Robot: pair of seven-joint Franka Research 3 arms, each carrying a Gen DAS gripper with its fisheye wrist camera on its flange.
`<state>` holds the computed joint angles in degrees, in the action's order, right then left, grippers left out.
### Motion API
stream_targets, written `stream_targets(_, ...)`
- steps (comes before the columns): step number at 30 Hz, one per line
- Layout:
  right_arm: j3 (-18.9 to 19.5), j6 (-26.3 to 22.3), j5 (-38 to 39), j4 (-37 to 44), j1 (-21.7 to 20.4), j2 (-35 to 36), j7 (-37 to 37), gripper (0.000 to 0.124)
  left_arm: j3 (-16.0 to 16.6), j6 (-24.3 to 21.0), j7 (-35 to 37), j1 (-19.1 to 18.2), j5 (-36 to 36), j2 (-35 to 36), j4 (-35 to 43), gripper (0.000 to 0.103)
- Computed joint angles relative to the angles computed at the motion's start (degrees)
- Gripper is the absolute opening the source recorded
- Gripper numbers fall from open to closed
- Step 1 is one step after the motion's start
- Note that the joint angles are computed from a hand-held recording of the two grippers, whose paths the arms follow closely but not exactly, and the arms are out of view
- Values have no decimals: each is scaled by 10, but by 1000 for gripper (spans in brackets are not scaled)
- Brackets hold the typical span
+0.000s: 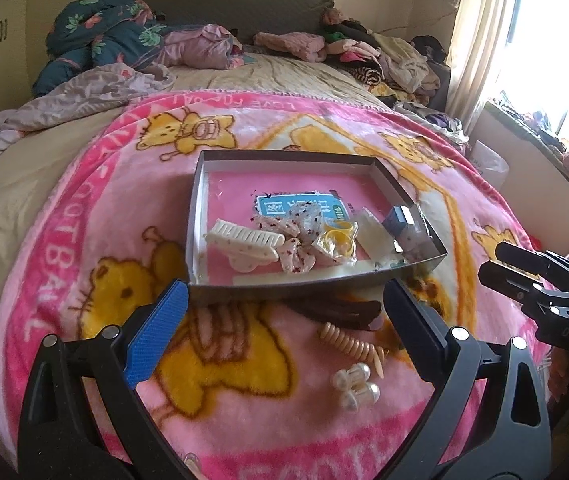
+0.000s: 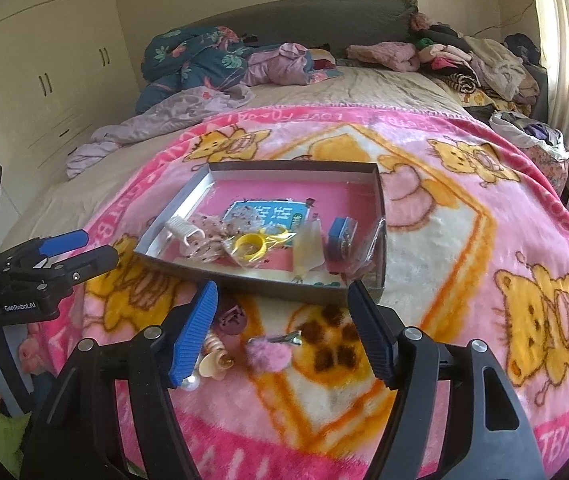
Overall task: Organize jewelry
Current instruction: 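Withdraw both tools from the box back toward the remaining accessories, then grasp the pink pompom clip with the right tool while the left tool grasps the pearl clips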
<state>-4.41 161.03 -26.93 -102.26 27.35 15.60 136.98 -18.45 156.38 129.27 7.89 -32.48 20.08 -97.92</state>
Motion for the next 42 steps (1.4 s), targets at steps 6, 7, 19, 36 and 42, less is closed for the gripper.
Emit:
stream_targets(6, 6, 3, 7, -5, 2, 0, -14, 66, 1, 10, 12, 6, -13, -17, -30, 89)
stream_targets(7, 7, 3, 9, -6, 3, 1, -16, 67, 2, 11, 13, 6, -14, -20, -35, 89)
stream_targets(19, 13, 6, 45, -18, 10, 7, -54, 67, 15, 19, 20, 1, -16, -39, -77, 90)
stream_targets(36, 15, 8, 96, -41, 4, 23, -93, 67, 16, 9, 18, -13, 21, -30, -104, 90)
stream_targets(42, 26, 10, 144, -30, -12, 44, -142, 67, 10, -1, 22, -18, 34, -19, -102, 90)
